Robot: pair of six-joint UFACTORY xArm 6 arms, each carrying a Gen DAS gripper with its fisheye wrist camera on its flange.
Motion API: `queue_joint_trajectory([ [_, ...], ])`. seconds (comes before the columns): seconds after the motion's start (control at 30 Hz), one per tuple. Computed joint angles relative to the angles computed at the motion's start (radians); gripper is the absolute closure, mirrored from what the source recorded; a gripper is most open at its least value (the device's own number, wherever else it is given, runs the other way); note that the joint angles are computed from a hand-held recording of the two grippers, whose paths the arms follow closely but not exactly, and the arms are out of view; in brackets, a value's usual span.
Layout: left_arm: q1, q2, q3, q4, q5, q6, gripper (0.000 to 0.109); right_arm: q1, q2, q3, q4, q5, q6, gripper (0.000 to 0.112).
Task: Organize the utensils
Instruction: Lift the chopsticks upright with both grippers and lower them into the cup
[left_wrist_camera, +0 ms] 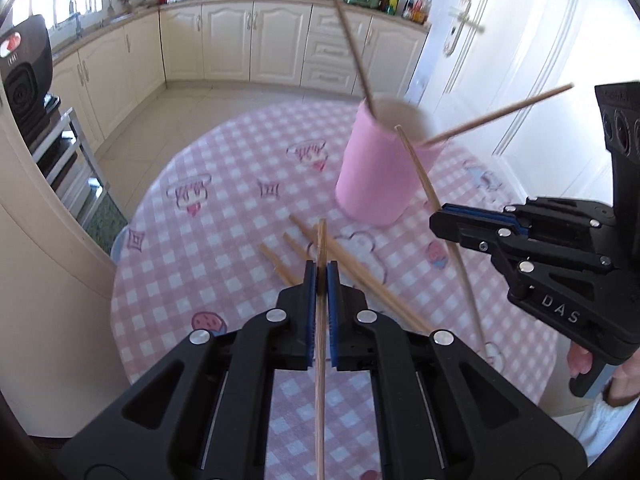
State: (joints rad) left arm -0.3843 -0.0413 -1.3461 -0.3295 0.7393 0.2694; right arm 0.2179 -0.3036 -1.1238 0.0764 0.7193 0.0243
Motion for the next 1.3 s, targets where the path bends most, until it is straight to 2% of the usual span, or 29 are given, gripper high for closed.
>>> queue_joint_trajectory([
  [0.27,-0.017,-0.112,0.04,-0.09,-0.108,0.055,0.103,-0.006,-0.126,0.062,-0.022,-0.111,0.049,0.107],
  [0.57,-0.018,-0.137,0.019,-0.161,-0.16,0.072,0.103,-0.048,-0.221,0.113,0.001,-0.211,0.075,0.107],
  [0.83,-0.032,-0.086,-0.075,-0.163,-0.195,0.036,0.103,-0.07,-0.211,0.067,0.066,-0.261,0.042,0.108],
  [1.07,-0.051,0.014,-0.234,-0.124,-0.217,-0.016,0.103,-0.088,-0.15,-0.013,0.075,-0.276,0.013,0.108],
  [1.3,-0.07,0.136,-0.408,0.003,-0.287,-0.139,0.103,-0.116,-0.078,-0.096,0.108,-0.329,-0.021,0.108],
])
